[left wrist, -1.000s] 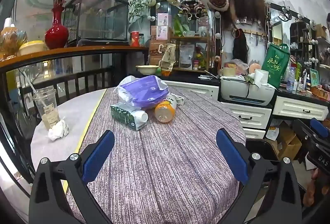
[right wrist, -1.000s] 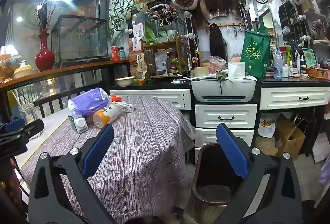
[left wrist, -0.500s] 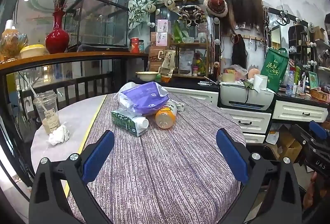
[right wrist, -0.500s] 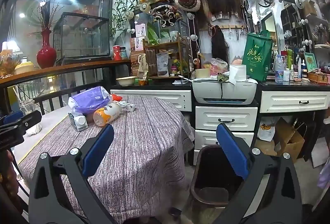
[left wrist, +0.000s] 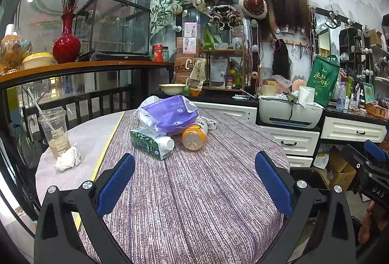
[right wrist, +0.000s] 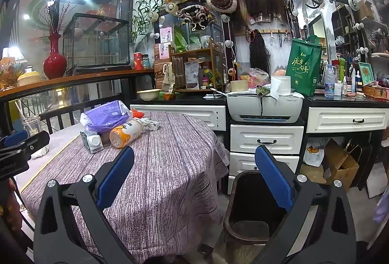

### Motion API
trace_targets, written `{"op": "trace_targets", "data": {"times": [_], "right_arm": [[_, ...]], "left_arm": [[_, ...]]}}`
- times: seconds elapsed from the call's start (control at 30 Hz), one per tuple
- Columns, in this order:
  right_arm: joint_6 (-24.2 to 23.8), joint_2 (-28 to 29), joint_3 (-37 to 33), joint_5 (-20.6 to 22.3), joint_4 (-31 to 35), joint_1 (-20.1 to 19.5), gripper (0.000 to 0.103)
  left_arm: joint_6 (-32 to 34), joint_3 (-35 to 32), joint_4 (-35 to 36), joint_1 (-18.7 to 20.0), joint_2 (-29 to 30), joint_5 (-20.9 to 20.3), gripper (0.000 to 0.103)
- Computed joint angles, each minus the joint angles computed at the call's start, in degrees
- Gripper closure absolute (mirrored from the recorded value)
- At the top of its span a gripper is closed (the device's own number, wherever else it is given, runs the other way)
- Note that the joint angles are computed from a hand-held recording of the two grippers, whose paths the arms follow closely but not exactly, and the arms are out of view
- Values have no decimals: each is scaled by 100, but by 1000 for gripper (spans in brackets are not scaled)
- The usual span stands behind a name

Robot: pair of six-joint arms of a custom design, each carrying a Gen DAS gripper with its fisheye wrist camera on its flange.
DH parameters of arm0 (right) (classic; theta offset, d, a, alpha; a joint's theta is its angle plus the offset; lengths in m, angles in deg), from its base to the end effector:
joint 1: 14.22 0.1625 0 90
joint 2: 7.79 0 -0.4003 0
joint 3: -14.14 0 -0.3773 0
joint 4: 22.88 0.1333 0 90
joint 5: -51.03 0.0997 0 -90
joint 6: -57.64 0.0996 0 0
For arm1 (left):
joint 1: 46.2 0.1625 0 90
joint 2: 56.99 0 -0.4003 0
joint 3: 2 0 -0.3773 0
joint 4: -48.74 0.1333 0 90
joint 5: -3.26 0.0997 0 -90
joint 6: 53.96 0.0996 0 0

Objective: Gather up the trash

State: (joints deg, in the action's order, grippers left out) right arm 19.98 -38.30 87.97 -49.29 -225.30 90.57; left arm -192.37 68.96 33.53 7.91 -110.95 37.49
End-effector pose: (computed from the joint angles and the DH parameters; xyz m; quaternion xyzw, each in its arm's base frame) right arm 0.3022 -0.6923 0.1651 0.3167 -0.7584 0.5389 0.1846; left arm -0.2059 -0.6524 0.2745 0.1433 0.6988 -0.5977 0.3660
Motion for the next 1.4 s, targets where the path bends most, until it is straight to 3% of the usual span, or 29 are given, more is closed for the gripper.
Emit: {"op": "trace_targets", "data": {"times": [1.4], "right_arm": [[-2,40,-86,2,101,-42,5]], "left_arm": [[-4,-49,78,33,76,0,5]]}}
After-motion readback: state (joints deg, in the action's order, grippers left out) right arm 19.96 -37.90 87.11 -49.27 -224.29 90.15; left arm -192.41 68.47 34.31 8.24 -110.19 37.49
